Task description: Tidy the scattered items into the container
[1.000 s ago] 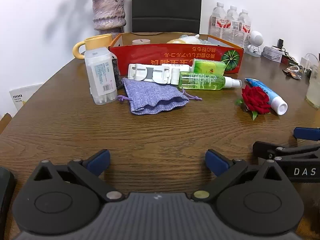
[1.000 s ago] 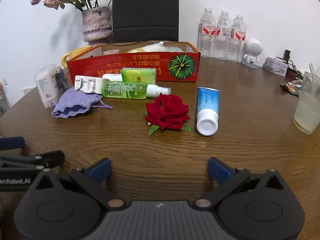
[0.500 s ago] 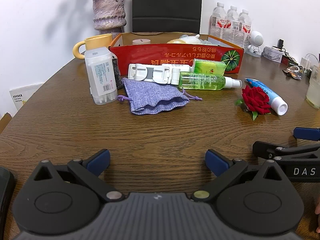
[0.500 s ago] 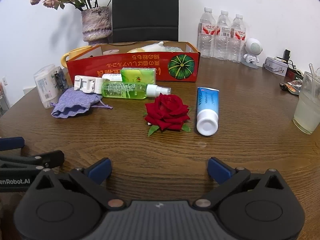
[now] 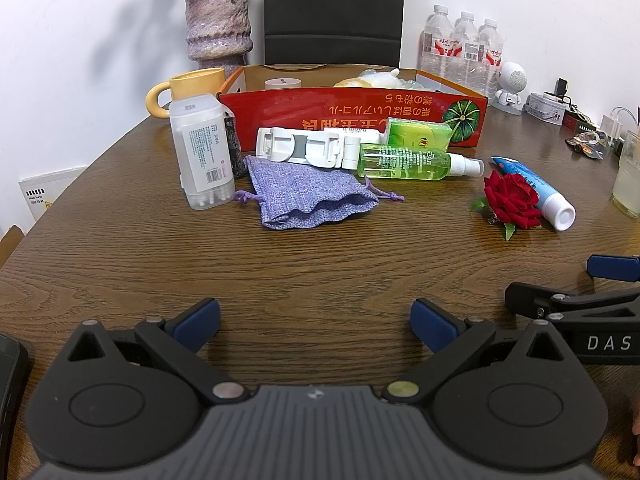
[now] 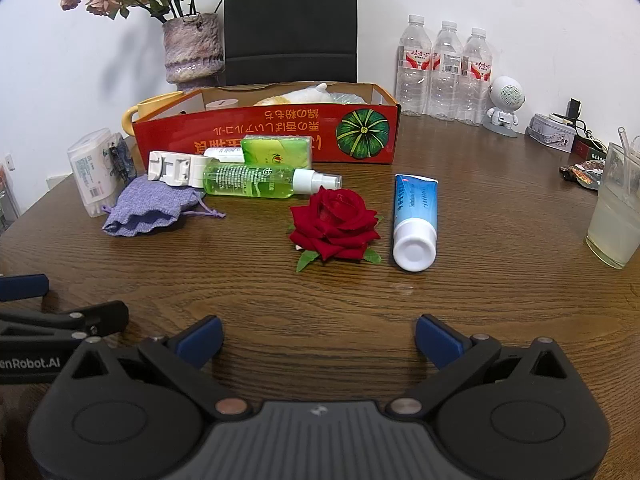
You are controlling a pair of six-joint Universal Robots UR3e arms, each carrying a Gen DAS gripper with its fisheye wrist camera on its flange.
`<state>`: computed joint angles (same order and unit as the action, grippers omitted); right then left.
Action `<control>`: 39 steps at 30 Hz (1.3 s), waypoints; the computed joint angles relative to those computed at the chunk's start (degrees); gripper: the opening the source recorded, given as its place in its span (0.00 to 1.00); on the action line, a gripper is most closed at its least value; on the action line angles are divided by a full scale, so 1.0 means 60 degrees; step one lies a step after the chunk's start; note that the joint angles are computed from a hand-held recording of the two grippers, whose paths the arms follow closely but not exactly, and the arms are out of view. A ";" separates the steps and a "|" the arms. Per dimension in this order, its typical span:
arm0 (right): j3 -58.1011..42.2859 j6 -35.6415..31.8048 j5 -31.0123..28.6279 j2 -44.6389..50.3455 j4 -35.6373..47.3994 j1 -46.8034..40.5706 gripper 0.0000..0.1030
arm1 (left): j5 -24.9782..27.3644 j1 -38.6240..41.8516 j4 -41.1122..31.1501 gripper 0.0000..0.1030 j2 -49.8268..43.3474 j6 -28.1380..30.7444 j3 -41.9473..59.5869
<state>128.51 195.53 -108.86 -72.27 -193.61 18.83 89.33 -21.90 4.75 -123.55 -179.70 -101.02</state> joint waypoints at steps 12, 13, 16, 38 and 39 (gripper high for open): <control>0.0093 -0.0057 0.0063 -0.0075 -0.0032 -0.0015 1.00 | 0.0034 -0.0031 -0.0013 1.00 -0.0020 -0.0009 0.0037; 0.0124 -0.0051 0.0058 -0.0100 -0.0036 -0.0010 1.00 | 0.0029 -0.0026 -0.0010 1.00 -0.0023 -0.0007 0.0036; 0.0124 0.0073 -0.0078 -0.0114 0.0018 0.0030 1.00 | 0.0035 -0.0024 -0.0005 1.00 -0.0021 -0.0004 0.0028; -0.0008 0.0363 -0.0273 0.0001 0.0060 0.0084 1.00 | 0.0045 -0.0052 -0.0020 1.00 -0.0054 -0.0021 0.0081; -0.0020 0.0360 -0.0287 0.0005 0.0082 0.0091 1.00 | 0.0045 -0.0052 -0.0020 1.00 -0.0054 -0.0021 0.0081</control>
<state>128.39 197.69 -110.58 -72.24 -193.13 19.38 89.60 -22.21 4.63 -123.87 -179.82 -100.54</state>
